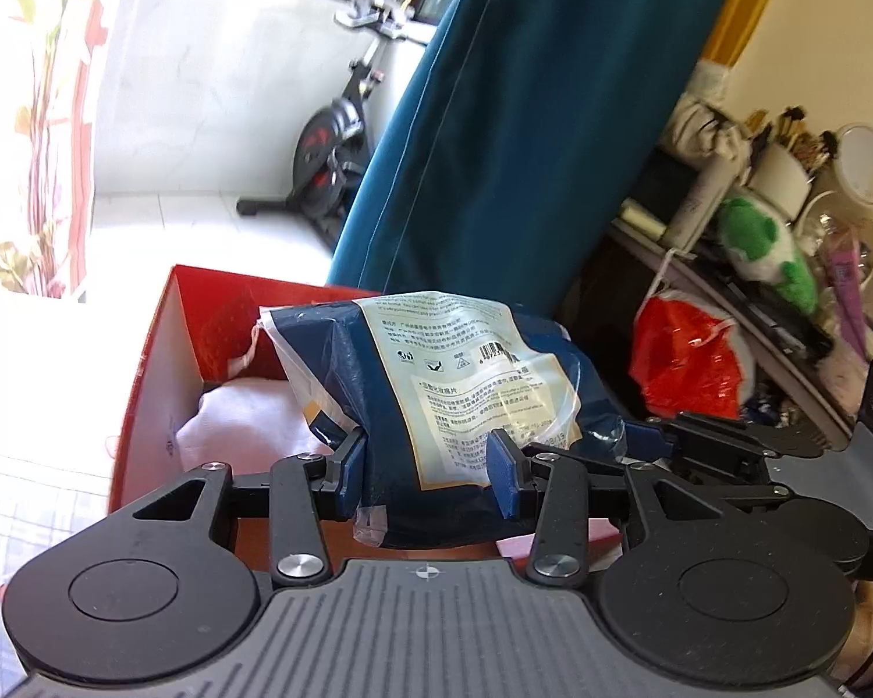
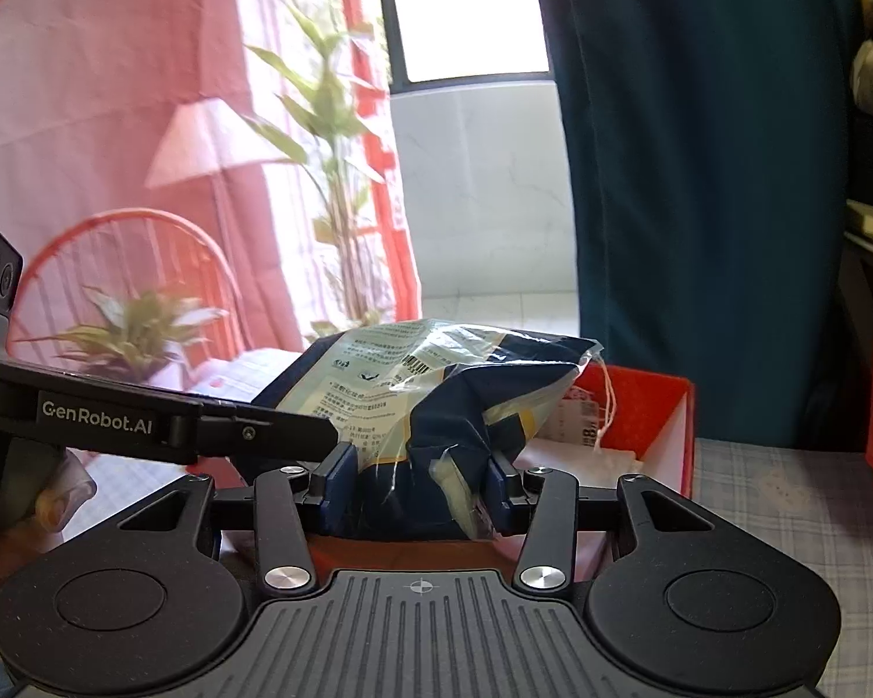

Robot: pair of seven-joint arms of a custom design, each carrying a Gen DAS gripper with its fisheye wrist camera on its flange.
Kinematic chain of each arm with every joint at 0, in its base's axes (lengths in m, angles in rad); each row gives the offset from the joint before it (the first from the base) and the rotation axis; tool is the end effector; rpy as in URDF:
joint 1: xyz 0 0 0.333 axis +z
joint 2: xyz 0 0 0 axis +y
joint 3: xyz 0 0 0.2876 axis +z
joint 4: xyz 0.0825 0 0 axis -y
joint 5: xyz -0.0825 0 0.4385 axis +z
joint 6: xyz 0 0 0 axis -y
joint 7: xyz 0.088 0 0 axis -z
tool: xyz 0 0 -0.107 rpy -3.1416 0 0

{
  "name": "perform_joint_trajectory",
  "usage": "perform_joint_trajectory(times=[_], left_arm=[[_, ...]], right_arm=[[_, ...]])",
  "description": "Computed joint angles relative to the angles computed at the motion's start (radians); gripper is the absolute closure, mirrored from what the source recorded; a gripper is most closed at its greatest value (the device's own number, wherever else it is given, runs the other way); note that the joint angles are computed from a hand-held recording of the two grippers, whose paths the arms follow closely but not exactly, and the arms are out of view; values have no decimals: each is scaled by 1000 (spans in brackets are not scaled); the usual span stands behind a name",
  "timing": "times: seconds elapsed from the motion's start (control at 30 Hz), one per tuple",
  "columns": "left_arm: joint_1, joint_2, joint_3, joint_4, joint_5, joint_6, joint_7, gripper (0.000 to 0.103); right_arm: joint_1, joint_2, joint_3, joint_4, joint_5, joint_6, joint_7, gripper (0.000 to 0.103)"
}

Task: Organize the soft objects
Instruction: 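Carry the bag over the red box, lower it onto the white bundle, open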

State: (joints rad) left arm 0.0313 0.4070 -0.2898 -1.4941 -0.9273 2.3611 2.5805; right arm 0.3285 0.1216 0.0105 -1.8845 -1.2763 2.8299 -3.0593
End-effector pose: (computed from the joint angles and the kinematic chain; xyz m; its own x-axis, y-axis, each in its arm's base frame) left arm 0.7373 -0.1730 0.4602 -0.7107 -0.6186 0.3351 -0.5905 0.2655 -0.7622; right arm 0.6178 0.2693 0.4575 -0.1084 -0.9752 -0.1932 -0.4701 0.2215 -0.8543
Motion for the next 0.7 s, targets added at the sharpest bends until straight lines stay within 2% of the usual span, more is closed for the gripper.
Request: perform_joint_trajectory(times=[0.23,0.4,0.47,0.6,0.7], left_arm=[[-52,154,10,164,163,-17,-177,59],[-44,190,-4,198,224,-33,-183,58],[-46,185,-2,190,248,-14,-182,58],[-30,158,-14,155,243,13,-161,56],[-19,118,-19,106,228,34,-131,56]], right_arm=[[-12,100,-32,51,152,41,-112,62],[2,120,-47,40,246,51,-187,61],[11,117,-50,32,278,33,-210,60],[34,94,-59,12,257,-7,-179,54],[38,75,-52,-3,234,-22,-166,54]])
